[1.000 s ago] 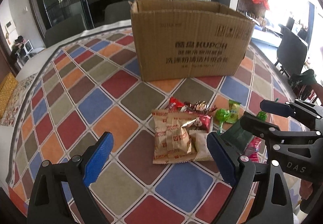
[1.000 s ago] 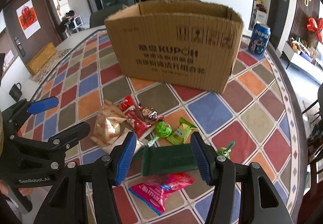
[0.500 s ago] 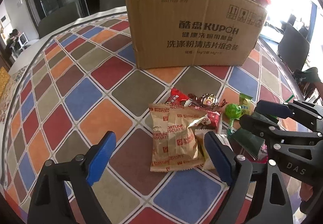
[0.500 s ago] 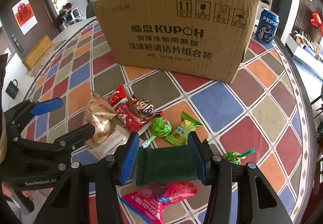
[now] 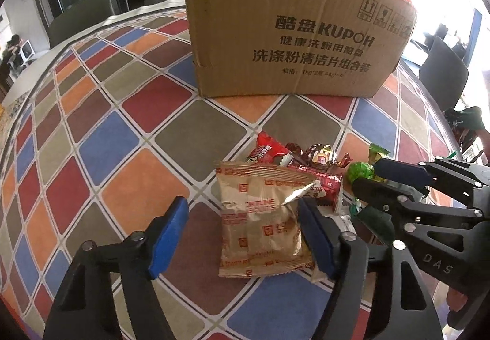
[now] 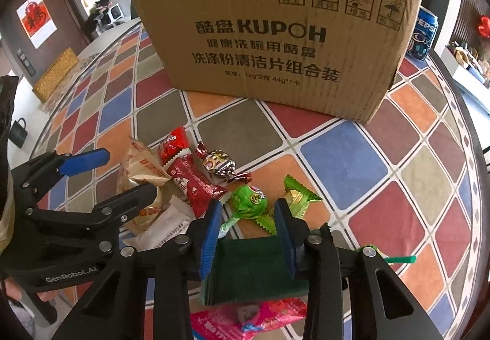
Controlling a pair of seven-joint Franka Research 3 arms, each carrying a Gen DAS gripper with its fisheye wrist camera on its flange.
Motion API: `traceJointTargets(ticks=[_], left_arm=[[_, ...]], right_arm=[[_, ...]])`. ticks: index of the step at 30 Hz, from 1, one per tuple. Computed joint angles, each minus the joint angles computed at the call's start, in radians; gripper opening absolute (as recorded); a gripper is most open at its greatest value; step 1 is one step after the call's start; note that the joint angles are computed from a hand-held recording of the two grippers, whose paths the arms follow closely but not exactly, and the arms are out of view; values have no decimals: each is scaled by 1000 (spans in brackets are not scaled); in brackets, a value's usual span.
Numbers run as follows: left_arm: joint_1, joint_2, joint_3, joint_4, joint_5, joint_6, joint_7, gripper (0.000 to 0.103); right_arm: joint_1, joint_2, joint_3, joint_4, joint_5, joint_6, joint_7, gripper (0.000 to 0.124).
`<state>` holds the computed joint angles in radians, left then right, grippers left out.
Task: Organize snacks
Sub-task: 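Grasp the Fortune Biscuits pack with the left gripper while the right grasps a green lollipop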
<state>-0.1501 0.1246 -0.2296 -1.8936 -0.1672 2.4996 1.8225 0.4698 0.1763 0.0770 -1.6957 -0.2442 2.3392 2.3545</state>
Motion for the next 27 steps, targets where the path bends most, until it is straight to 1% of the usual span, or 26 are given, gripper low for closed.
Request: traceJointTargets(ticks=[2, 4, 5, 7, 9, 13, 16, 27], left_arm=[[2, 5, -3, 6, -18, -13, 9, 66], [5, 9, -5, 9, -35, -25, 17, 59], [6, 13, -6, 15, -46, -35, 24, 57], [9, 14, -8, 16, -61, -41, 34, 48], [9, 12, -8, 13, -68, -38, 38, 47], [7, 3, -7, 1, -71, -26, 42, 45], [5, -6, -6, -6, -71, -14, 41, 44], [-5, -69, 4, -44, -104, 40, 68, 43]], right_arm=[[0, 7, 0, 7, 1, -2, -3, 34], [-2, 14, -1, 13, 9, 1, -12, 33], [-1, 18, -2, 17, 10, 0, -15, 33], [1, 25, -4, 25, 7, -1, -16, 31], [2, 30, -6, 29, 12, -3, -19, 27], [3, 29, -8, 24, 22, 7, -13, 26], [6, 22, -10, 14, 17, 13, -2, 26], [14, -29, -4, -8, -89, 19, 59, 26]])
